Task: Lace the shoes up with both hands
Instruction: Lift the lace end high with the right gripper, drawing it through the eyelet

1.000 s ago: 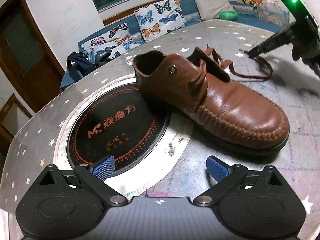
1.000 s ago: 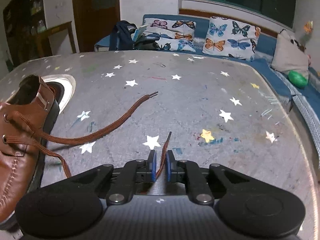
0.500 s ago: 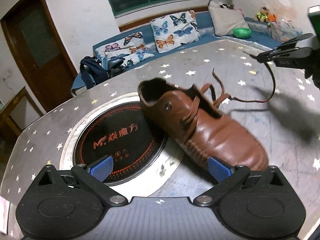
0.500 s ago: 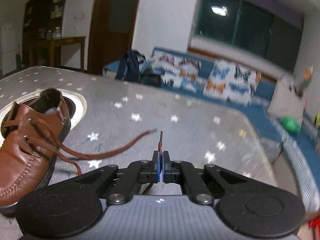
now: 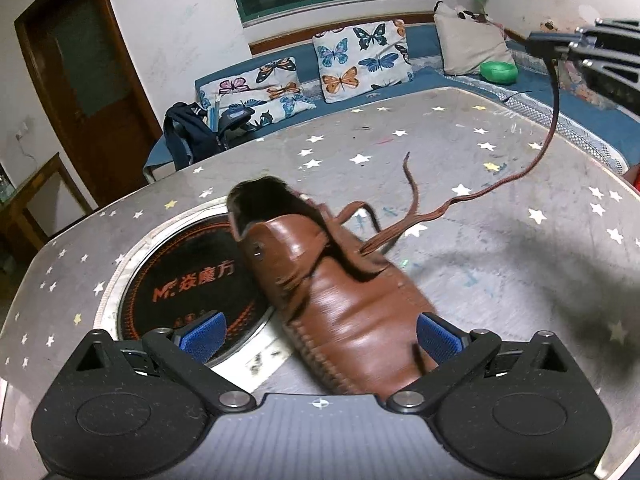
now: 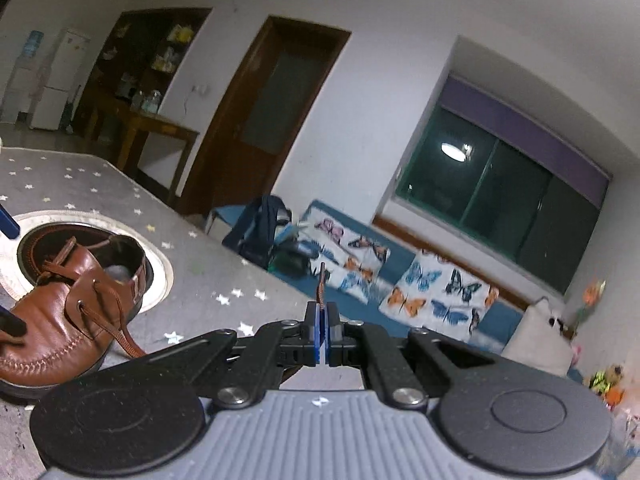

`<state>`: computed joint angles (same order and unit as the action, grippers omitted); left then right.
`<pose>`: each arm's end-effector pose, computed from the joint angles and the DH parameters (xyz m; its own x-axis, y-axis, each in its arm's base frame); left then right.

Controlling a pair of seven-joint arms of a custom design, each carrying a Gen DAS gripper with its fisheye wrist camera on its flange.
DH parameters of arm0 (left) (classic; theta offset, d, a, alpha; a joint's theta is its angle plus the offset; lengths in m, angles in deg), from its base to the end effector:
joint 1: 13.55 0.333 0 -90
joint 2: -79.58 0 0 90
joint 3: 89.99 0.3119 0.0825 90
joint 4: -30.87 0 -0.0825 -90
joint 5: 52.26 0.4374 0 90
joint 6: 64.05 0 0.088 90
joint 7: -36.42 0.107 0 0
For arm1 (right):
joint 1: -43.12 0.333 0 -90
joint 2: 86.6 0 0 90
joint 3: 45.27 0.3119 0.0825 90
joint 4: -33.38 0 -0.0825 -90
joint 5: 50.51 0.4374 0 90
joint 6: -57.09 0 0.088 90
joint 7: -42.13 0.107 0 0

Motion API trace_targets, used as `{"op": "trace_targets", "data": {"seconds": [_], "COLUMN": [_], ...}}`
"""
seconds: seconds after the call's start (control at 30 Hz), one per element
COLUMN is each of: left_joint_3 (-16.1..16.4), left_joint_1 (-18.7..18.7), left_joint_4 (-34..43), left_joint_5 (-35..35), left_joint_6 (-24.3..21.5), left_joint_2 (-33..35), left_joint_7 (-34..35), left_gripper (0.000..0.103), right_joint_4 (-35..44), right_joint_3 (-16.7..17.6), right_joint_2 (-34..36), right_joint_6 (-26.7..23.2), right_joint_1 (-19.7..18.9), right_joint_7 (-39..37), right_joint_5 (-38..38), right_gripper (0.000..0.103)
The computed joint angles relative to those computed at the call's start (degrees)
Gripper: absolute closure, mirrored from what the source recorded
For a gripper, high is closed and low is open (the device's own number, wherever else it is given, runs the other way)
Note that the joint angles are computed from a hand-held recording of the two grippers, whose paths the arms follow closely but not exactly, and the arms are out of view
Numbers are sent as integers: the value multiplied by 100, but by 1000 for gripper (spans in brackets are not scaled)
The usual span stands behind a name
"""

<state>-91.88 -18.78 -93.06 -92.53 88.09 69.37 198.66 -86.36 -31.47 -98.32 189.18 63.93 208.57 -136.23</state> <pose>0.5899 -0.0564 0.5190 -0.6778 -0.6973 -0.2331 -0.3888 0.6090 -0.6913 0.4927 0.3247 0.5518 -0.1524 -0.8876 0.4347 -0.3201 -0.3718 -0.8714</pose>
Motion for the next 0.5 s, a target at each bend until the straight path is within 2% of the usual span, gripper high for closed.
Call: {"op": "trace_targets", "data": {"seconds": [0.17,0.3,0.5], "left_joint_3": [-182,-344,-429], "left_joint_1": [-42,-10,-18], "left_joint_4": [-142,-214,-209], "left_joint_5": [422,1145,2012], "left_joint_6": [327,752,942], "left_joint_2": [-23,64,172], "left_joint_7": [-543,-1375,-2354], "left_gripper": [0,0,0], "right_joint_4": [-166,-311,-425], "right_joint_3": [65,129,204], "right_joint_2": [-180,-325,-446], "right_joint_6": [-57,-148,-360], "right_joint_1": [-17,-24,-24], "right_joint_7": [101,164,163], "right_joint_5": [-421,-740,-1102], "right_gripper": [101,101,102]}}
